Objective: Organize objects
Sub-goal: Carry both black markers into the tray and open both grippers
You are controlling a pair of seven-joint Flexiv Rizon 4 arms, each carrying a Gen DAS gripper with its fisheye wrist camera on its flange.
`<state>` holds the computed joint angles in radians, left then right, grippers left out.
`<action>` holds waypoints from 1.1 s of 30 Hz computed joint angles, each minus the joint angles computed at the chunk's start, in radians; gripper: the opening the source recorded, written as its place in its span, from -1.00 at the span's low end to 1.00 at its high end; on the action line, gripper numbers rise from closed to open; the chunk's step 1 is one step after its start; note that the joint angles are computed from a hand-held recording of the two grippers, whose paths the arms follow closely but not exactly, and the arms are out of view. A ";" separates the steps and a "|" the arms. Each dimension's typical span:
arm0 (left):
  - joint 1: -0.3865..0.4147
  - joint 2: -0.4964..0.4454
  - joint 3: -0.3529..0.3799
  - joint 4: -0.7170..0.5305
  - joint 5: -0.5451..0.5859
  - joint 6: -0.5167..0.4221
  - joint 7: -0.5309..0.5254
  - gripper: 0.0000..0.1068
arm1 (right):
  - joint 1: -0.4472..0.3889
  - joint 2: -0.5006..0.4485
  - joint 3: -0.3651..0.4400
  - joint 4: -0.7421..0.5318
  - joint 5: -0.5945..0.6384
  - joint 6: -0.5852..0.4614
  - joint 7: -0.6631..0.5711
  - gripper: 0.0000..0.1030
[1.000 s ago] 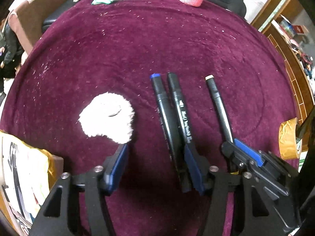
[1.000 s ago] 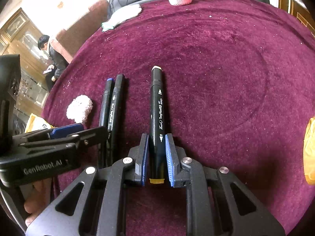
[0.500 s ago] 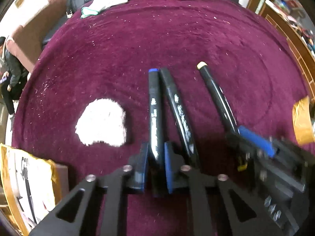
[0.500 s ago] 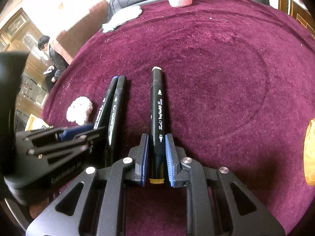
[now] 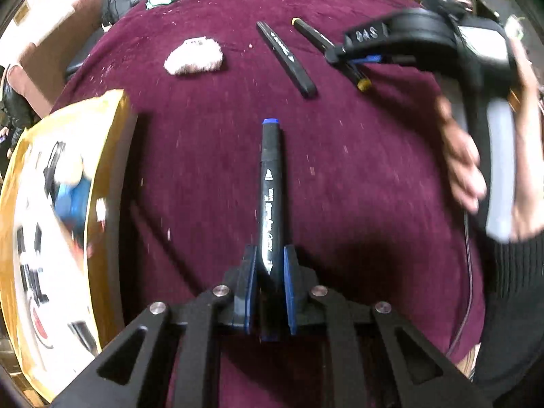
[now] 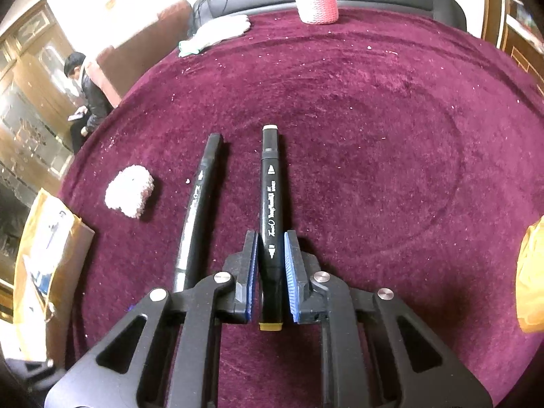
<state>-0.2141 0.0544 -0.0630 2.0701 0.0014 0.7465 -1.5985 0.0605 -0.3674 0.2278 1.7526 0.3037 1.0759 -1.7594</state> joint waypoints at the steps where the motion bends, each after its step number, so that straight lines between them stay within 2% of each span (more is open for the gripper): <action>1: -0.002 0.011 0.004 0.012 -0.009 0.003 0.008 -0.76 | 0.000 0.003 -0.002 0.000 -0.001 -0.010 0.007 -0.71; 3: -0.001 0.027 0.011 0.031 -0.037 0.004 0.028 -0.76 | -0.012 0.035 -0.001 0.011 0.018 -0.075 0.038 -0.71; 5: 0.000 0.042 0.016 0.051 -0.055 0.010 0.050 -0.76 | -0.026 0.092 0.012 0.062 0.063 -0.109 0.014 -0.71; 8: 0.004 0.052 0.022 0.070 -0.091 0.024 0.073 -0.75 | -0.078 0.213 0.035 0.158 0.233 -0.187 -0.129 -0.71; 11: 0.011 0.048 0.022 0.071 -0.126 0.027 0.074 -0.74 | -0.074 0.335 0.030 0.300 0.221 -0.166 -0.137 -0.71; 13: 0.009 0.061 0.026 0.092 -0.149 0.040 0.071 -0.73 | -0.048 0.372 -0.007 0.333 0.250 -0.193 -0.154 -0.71; 14: 0.009 0.065 0.023 0.094 -0.149 0.041 0.066 -0.73 | -0.037 0.389 -0.013 0.358 0.255 -0.168 -0.158 -0.71; 17: 0.012 0.051 0.014 0.090 -0.124 0.064 0.055 -0.72 | 0.005 0.400 -0.034 0.391 0.230 -0.112 -0.113 -0.67; 21: 0.013 0.025 0.008 0.076 -0.099 0.101 0.055 -0.71 | 0.067 0.391 -0.061 0.401 0.225 -0.053 -0.091 -0.32; 23: 0.010 0.024 0.012 0.088 -0.113 0.135 0.058 -0.72 | 0.093 0.374 -0.060 0.415 0.198 0.024 -0.077 -0.31; 25: 0.007 0.026 0.012 0.102 -0.099 0.171 0.073 -0.75 | 0.110 0.376 -0.055 0.451 0.142 0.095 -0.015 -0.37; 26: 0.006 0.028 0.011 0.104 -0.089 0.179 0.075 -0.75 | 0.117 0.373 -0.052 0.478 0.056 0.136 0.068 -0.60; 27: 0.006 0.029 0.010 0.105 -0.078 0.185 0.073 -0.75 | 0.122 0.371 -0.052 0.500 -0.009 0.167 0.129 -0.70; 29: 0.001 0.032 0.015 0.117 -0.105 0.197 0.097 -0.76 | 0.126 0.373 -0.058 0.494 0.034 0.172 0.133 -0.71; 31: -0.008 0.041 0.027 0.137 -0.191 0.204 0.151 -0.76 | 0.128 0.375 -0.065 0.488 0.053 0.161 0.126 -0.71; 33: -0.012 0.056 0.034 0.148 -0.241 0.202 0.186 -0.76 | 0.128 0.389 -0.071 0.461 0.145 0.117 0.077 -0.71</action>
